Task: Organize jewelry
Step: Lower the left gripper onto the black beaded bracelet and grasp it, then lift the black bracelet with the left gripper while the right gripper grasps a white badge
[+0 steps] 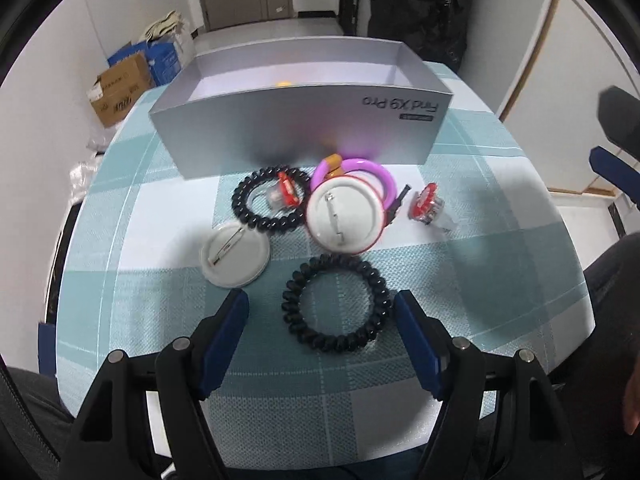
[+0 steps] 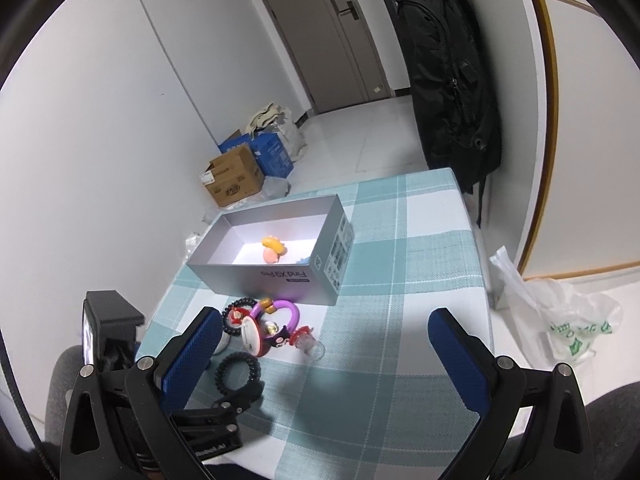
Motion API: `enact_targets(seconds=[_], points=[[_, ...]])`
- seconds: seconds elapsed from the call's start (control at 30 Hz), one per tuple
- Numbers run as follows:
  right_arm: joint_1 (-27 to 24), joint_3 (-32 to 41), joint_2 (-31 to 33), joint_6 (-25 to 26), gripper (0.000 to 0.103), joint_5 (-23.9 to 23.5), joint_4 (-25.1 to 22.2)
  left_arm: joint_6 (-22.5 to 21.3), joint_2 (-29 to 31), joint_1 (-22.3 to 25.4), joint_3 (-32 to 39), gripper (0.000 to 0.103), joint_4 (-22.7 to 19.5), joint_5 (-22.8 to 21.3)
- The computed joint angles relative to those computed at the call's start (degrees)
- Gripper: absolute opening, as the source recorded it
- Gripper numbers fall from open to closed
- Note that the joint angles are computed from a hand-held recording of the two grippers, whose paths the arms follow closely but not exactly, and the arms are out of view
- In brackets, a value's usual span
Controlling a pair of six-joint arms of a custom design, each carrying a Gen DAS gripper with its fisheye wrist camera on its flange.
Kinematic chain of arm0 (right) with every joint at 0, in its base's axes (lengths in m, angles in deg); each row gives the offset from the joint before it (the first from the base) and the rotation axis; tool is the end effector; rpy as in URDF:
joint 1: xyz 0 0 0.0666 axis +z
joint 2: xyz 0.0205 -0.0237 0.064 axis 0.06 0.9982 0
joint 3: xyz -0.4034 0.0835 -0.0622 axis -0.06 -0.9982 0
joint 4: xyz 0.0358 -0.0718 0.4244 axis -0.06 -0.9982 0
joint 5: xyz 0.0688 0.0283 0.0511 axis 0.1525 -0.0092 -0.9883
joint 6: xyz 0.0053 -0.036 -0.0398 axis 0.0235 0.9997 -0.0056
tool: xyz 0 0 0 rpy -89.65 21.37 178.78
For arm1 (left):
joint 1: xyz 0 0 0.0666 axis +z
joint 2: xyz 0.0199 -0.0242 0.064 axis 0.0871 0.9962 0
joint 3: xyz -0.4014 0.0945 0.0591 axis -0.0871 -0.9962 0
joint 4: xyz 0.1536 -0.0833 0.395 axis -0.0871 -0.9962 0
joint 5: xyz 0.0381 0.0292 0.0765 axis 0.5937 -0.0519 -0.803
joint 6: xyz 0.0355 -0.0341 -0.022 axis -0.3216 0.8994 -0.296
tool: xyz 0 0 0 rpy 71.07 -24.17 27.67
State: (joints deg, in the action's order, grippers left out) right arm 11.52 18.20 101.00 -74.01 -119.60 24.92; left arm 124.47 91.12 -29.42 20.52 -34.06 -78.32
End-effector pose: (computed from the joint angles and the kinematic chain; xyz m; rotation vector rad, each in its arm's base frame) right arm 0.5250 0.0930 0.4771 -0.4854 2.3258 0.7065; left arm 0.4638 -0.3048 0.4174 -0.2539 2.6383 0.0147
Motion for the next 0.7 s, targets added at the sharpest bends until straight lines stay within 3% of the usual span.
enact_targets(seconds=[0.1,0.2,0.4,0.53,0.7], points=[[0.0,-0.4,-0.4,-0.1,0.103,0.2,0.8,-1.0,-0.4,-0.1,-0.3,0.052,0.8,0.3],[0.1,-0.5,-0.5,0.1,0.103,0.4,0.7,-2.1,-0.6,-0.4,-0.4,0.044,1.4,0.6],[0.1,-0.6,-0.5,-0.3,0.103,1.2,1.0,-1.5,-1.3,0.3,-1.0,0.039,2.7,2.2],[-0.2,-0.5,-0.4,-1.0,0.103,1.1,0.9,2.1,-3.7,2.1,-3.7,0.039,6.7,7.2],[-0.3,0.1,0.1,-1.5,0.103,0.5,-0.4,4.9,-5.5,2.6,-5.6,0.039,9.1,9.3]])
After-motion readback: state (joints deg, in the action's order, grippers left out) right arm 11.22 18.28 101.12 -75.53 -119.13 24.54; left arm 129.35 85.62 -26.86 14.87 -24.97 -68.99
